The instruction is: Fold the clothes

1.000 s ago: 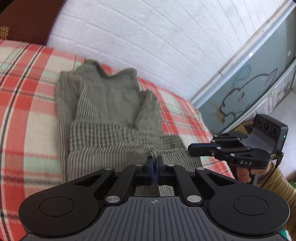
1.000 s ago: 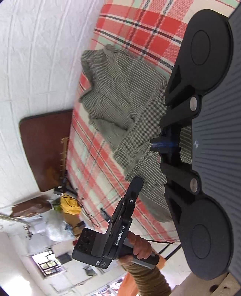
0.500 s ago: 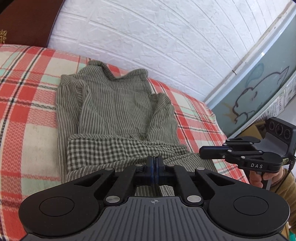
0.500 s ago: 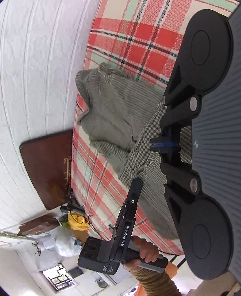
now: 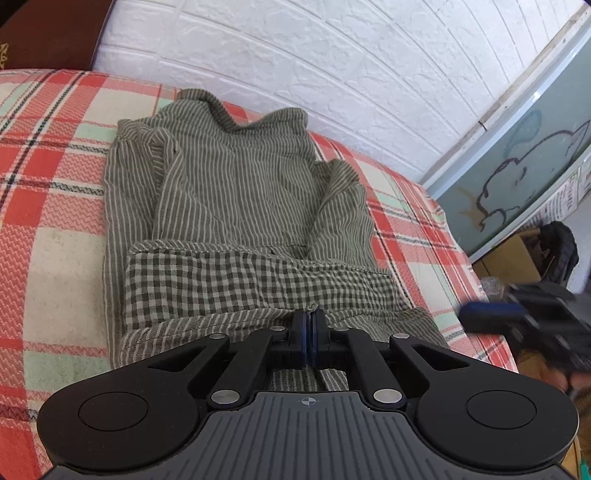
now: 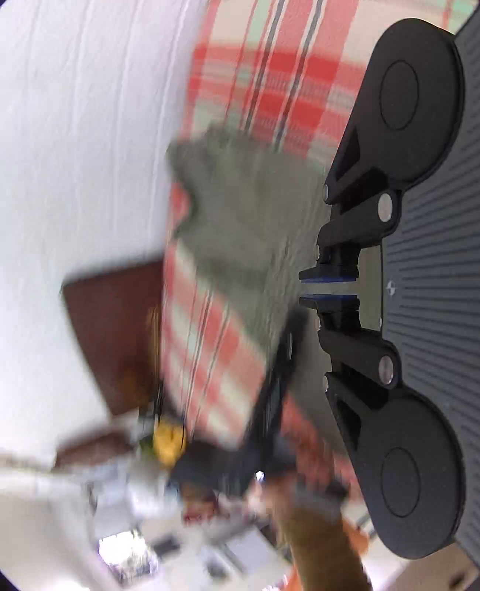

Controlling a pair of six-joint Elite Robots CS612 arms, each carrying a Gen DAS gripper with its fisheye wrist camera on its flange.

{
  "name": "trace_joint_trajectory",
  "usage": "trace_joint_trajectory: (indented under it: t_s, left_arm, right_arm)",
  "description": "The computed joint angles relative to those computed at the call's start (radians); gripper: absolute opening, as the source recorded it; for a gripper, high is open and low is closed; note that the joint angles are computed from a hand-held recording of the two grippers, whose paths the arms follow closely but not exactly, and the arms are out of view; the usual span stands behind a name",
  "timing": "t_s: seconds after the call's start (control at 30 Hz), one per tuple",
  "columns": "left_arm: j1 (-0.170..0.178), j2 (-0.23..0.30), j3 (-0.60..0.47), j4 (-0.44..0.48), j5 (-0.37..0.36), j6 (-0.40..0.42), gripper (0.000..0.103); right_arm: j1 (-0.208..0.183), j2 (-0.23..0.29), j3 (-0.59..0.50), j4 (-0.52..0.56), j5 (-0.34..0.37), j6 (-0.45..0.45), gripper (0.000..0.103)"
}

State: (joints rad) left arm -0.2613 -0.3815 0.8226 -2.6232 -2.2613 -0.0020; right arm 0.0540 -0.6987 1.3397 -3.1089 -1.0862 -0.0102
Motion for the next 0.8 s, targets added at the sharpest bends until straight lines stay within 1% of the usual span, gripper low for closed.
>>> trace_joint_trajectory:
  t_s: [0.07, 0.1, 0.13, 0.17, 0.2, 0.23, 0.27, 0.3, 0.33, 0.37, 0.4, 0.43, 0.47, 0.53, 0.57, 0.63, 0.67, 0.7, 0.73, 0.8]
  left_arm:
    - [-0.002, 0.003, -0.004, 0.002, 0.004, -0.002, 0.0]
    - [-0.003, 0.004, -0.005, 0.001, 0.006, -0.005, 0.0]
    - [-0.004, 0.005, -0.006, -0.001, 0.008, -0.009, 0.001]
    - [-0.005, 0.007, -0.009, -0.001, 0.011, -0.015, 0.009]
    - [-0.005, 0.009, -0.012, 0.001, 0.012, -0.021, 0.01]
    - [-0.005, 0.01, -0.015, 0.003, 0.013, -0.026, 0.01]
    - [-0.004, 0.011, -0.017, 0.004, 0.012, -0.032, 0.016]
    - [-0.003, 0.01, -0.017, 0.005, 0.012, -0.033, 0.024]
    - [0.0, 0.007, -0.014, -0.004, 0.01, -0.038, 0.025]
    - [0.003, 0.0, -0.002, -0.031, 0.015, -0.054, 0.032]
    - [0.007, -0.011, 0.017, -0.069, 0.027, -0.075, 0.046]
    - [0.014, -0.026, 0.042, -0.115, 0.036, -0.092, 0.054]
    - [0.022, -0.044, 0.078, -0.165, 0.045, -0.096, 0.064]
    - [0.038, -0.079, 0.145, -0.258, 0.063, -0.101, 0.064]
    - [0.045, -0.1, 0.186, -0.289, 0.069, -0.094, 0.064]
    - [0.058, -0.136, 0.259, -0.313, 0.066, -0.084, 0.064]
    - [0.063, -0.152, 0.292, -0.317, 0.062, -0.075, 0.065]
    - [0.067, -0.165, 0.322, -0.313, 0.06, -0.064, 0.064]
    - [0.068, -0.177, 0.35, -0.31, 0.06, -0.057, 0.064]
    - [0.069, -0.189, 0.385, -0.309, 0.025, -0.054, 0.064]
  right_arm:
    - [0.016, -0.001, 0.004, 0.018, 0.035, -0.057, 0.008]
    - [0.026, 0.005, -0.005, 0.048, 0.024, -0.087, 0.009]
    - [0.035, 0.013, -0.018, 0.083, -0.005, -0.107, 0.009]
    - [0.044, 0.022, -0.031, 0.117, -0.034, -0.125, 0.009]
    - [0.051, 0.033, -0.046, 0.139, -0.061, -0.125, 0.009]
    - [0.052, 0.046, -0.061, 0.141, -0.086, -0.091, 0.009]
    - [0.052, 0.06, -0.077, 0.136, -0.102, -0.046, 0.008]
    - [0.048, 0.071, -0.088, 0.116, -0.105, 0.019, 0.007]
    - [0.045, 0.075, -0.091, 0.096, -0.116, 0.077, 0.007]
    - [0.043, 0.076, -0.088, 0.07, -0.124, 0.128, 0.009]
    - [0.04, 0.07, -0.074, 0.029, -0.128, 0.167, 0.013]
    - [0.036, 0.063, -0.056, -0.014, -0.128, 0.204, 0.015]
    - [0.032, 0.052, -0.031, -0.063, -0.116, 0.237, 0.016]
    - [0.027, 0.03, 0.025, -0.161, -0.095, 0.288, 0.022]
    - [0.026, 0.02, 0.051, -0.2, -0.084, 0.304, 0.023]
    - [0.025, 0.003, 0.093, -0.238, -0.058, 0.306, 0.026]
    - [0.027, -0.002, 0.106, -0.247, -0.046, 0.302, 0.028]
    - [0.033, -0.001, 0.105, -0.236, -0.039, 0.287, 0.034]
    - [0.04, 0.001, 0.1, -0.222, -0.037, 0.271, 0.037]
    - [0.055, 0.007, 0.075, -0.182, -0.055, 0.229, 0.037]
